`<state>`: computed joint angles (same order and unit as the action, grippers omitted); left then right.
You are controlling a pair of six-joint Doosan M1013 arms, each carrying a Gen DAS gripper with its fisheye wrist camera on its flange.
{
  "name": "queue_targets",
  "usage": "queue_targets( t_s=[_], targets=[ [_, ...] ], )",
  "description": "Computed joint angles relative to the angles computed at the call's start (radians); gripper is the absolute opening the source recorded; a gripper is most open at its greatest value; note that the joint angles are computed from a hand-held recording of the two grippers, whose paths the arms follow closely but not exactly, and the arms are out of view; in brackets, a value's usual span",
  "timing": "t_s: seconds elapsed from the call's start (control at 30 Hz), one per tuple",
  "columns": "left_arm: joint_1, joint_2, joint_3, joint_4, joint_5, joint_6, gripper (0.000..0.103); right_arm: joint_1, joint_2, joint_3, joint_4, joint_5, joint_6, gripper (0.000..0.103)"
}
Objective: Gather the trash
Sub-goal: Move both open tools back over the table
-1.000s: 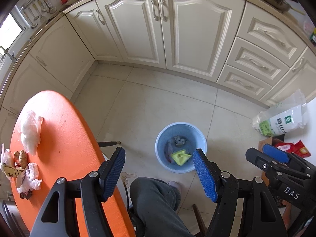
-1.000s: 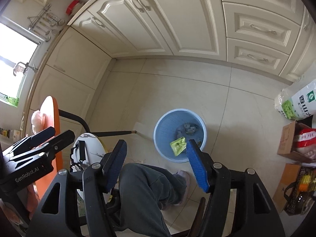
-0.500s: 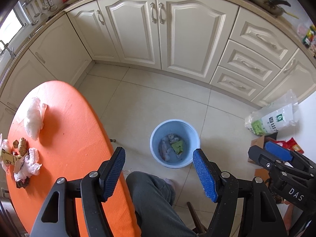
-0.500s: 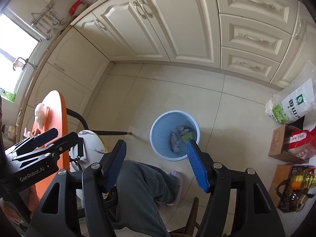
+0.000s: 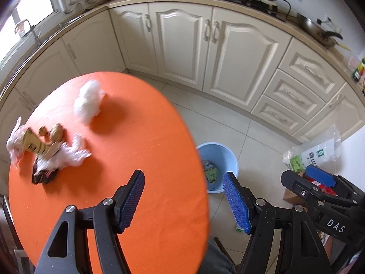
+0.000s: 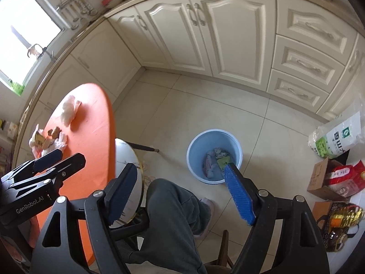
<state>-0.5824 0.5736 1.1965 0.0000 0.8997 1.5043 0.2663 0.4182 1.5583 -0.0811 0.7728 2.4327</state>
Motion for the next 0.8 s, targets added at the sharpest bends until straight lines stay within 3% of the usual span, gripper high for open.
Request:
queue_targets(
  t_s=[0.33, 0.8],
  targets=[
    [0.094, -0.125, 0.160, 0.006, -0.070, -0.096, 0.067, 0.081, 0.094, -0.184, 0.002, 0.101, -0.114, 0.083],
    [0.252, -0.178, 0.211, 0.031, -0.030, -0.311, 0.067, 0.152, 0.325, -0.546, 0.101, 0.264, -0.391, 0.085]
  ],
)
